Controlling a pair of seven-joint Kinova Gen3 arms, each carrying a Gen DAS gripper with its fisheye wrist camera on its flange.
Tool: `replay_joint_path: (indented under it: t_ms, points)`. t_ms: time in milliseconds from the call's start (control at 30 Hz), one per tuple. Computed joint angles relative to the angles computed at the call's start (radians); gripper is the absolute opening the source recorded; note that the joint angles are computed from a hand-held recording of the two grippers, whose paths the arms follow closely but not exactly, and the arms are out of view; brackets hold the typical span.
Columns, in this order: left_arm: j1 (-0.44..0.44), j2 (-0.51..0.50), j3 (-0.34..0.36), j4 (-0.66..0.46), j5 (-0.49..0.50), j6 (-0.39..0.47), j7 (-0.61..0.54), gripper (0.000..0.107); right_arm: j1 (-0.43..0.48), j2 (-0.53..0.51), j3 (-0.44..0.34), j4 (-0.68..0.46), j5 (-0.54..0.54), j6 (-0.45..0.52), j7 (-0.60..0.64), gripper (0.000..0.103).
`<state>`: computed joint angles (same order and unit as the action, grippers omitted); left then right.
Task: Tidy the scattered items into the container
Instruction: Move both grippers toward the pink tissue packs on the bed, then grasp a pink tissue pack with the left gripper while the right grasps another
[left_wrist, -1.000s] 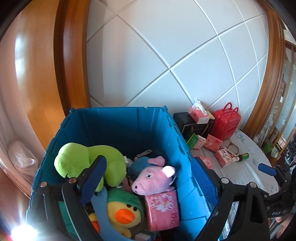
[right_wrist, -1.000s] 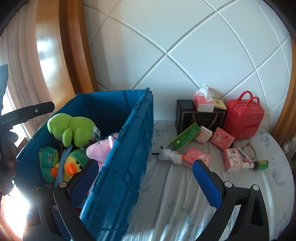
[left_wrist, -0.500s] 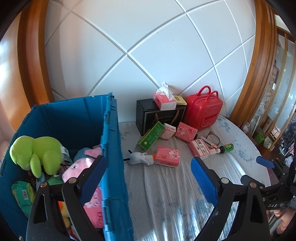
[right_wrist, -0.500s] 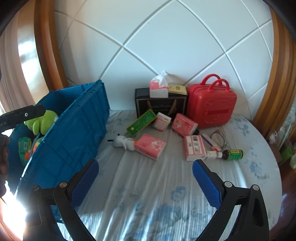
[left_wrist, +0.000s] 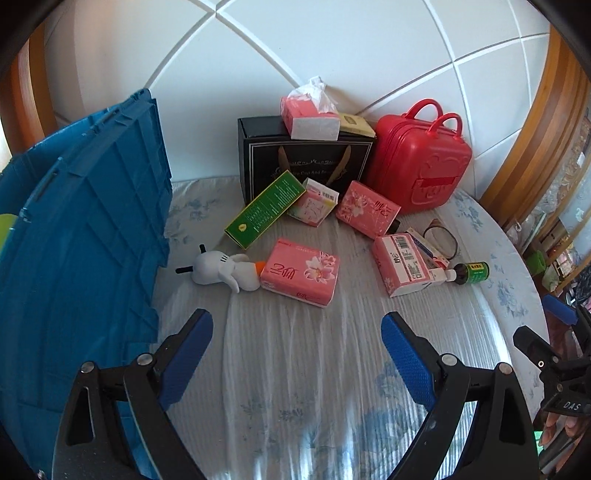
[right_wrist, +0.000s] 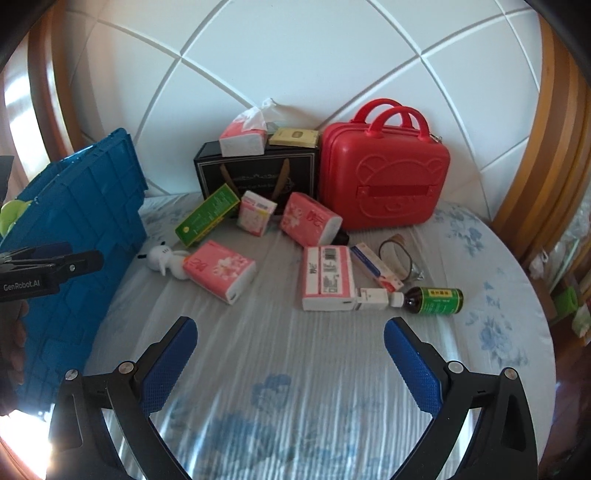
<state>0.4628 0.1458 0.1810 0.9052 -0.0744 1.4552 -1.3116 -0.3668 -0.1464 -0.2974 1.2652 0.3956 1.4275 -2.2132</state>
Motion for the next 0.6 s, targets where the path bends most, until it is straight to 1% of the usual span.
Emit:
replay_joint_path:
  t_ms: [133,267,367,433,500,600]
  points:
    - [0.045,0.069,-0.004,0.022,-0.036,-0.06,0.089,0.093,0.033,0.001,0.074,0.109,-0.048,-0.129,0.082,0.103]
    - [0.062,0.148,-0.026,0.021,-0.023,-0.094,0.188,0.093,0.071,0.039,0.125,0.192,-0.079,-0.243,0.16,0.103]
    - [0.071,0.21,-0.046,0.01,-0.008,-0.112,0.274,0.093,0.095,0.087,0.157,0.227,-0.102,-0.315,0.199,0.103]
    - [0.086,0.249,-0.063,-0.003,-0.016,-0.122,0.336,0.093,0.105,0.117,0.171,0.251,-0.1,-0.373,0.217,0.103]
    - [0.097,0.291,-0.077,-0.025,-0.022,-0.113,0.393,0.093,0.111,0.151,0.184,0.263,-0.1,-0.412,0.238,0.103]
    - [0.085,0.339,-0.081,-0.039,0.007,-0.122,0.447,0.093,0.118,0.189,0.203,0.283,-0.115,-0.472,0.27,0.103]
